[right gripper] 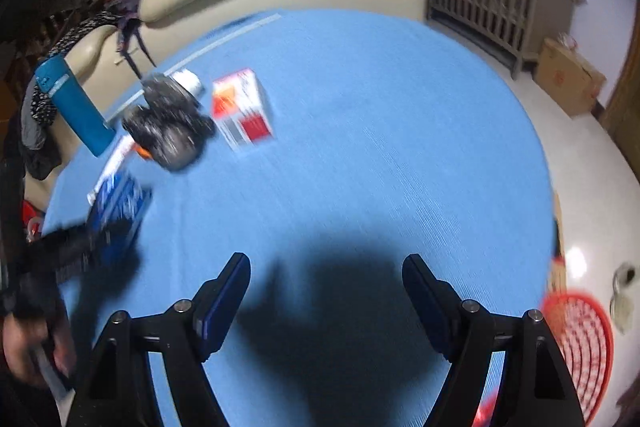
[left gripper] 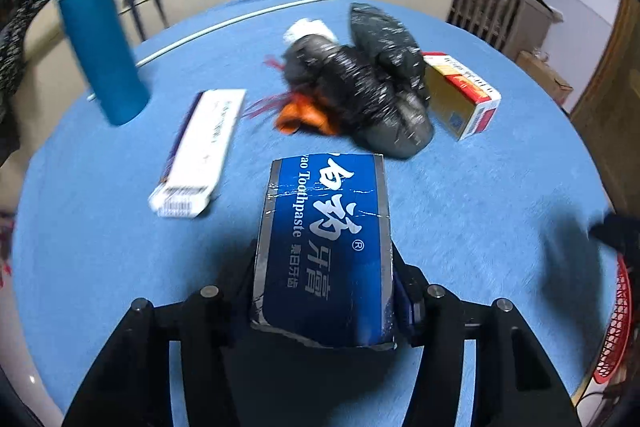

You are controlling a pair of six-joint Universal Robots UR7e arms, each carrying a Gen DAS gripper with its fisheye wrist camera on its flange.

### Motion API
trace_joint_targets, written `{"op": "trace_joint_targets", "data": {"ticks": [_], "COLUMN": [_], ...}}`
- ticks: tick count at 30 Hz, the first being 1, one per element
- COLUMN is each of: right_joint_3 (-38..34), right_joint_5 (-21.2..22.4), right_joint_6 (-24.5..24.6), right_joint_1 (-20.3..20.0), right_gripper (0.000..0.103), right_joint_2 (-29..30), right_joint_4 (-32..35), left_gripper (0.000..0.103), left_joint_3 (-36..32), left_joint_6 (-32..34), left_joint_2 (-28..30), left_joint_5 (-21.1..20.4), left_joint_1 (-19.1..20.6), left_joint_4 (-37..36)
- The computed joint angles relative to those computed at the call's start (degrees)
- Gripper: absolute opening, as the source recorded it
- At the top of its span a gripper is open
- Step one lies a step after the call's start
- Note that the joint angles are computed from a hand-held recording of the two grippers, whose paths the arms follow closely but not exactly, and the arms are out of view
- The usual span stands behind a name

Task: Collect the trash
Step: 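Grasp the blue toothpaste box with the left tool while the right tool grasps the red-and-white medicine box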

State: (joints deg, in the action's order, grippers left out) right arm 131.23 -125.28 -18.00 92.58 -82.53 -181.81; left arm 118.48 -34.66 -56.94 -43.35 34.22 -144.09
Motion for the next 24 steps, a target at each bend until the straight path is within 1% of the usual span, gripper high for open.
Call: {"op": "trace_joint_targets", "data": {"ticks": [3, 6, 9, 12, 16, 17, 19, 21, 24], "right_joint_3": [-5.2, -10.8, -16.3, -21.1, -24.2, -24.7, -24.8, -24.0, -22.0], "right_joint_5": [0.7, 1.6, 0.3, -1.4, -2.1, -2.1, -2.5, -1.4, -1.4], "right_joint_6": [-2.1, -4.2, -7.1, -7.4, -5.7, -5.5, -4.8, -3.9, -4.7], "right_joint_1": [1.6, 2.9, 3.9, 3.8, 2.7, 2.4, 1.9, 1.6, 1.7], "right_gripper": [0.081, 0.081, 0.081, 0.081, 0.081, 0.075, 0.050, 0.050, 0.050], "right_joint_2": [5.5, 11.1, 16.6, 21.1, 23.4, 23.9, 23.7, 22.5, 20.6], "right_joint_4": [-1.7, -2.4, -3.6, -2.0, 1.8, 2.4, 3.2, 3.8, 2.9], "left_gripper": [0.058, 0.058, 0.058, 0.058, 0.058, 0.058, 0.058, 0.058, 0.058], "left_joint_3": [1.6, 2.8, 2.7, 2.9, 2.3, 1.9, 1.7, 1.8, 1.9], "left_joint_6": [-3.5, -4.5, -5.1, -5.5, -4.7, -4.3, -4.6, -5.1, -6.2], "left_joint_2": [-1.7, -2.7, -2.9, -3.2, -2.3, -1.8, -1.9, -2.1, -2.1], "left_joint_5": [0.6, 1.0, 1.4, 1.4, 1.2, 1.1, 1.1, 1.2, 1.4], "left_joint_1": [-0.8, -1.4, -1.7, -1.6, -0.9, -0.5, -0.7, -1.0, -1.2], "left_joint_4": [2.7, 3.9, 5.1, 5.1, 4.0, 3.6, 3.9, 4.4, 5.1]}}
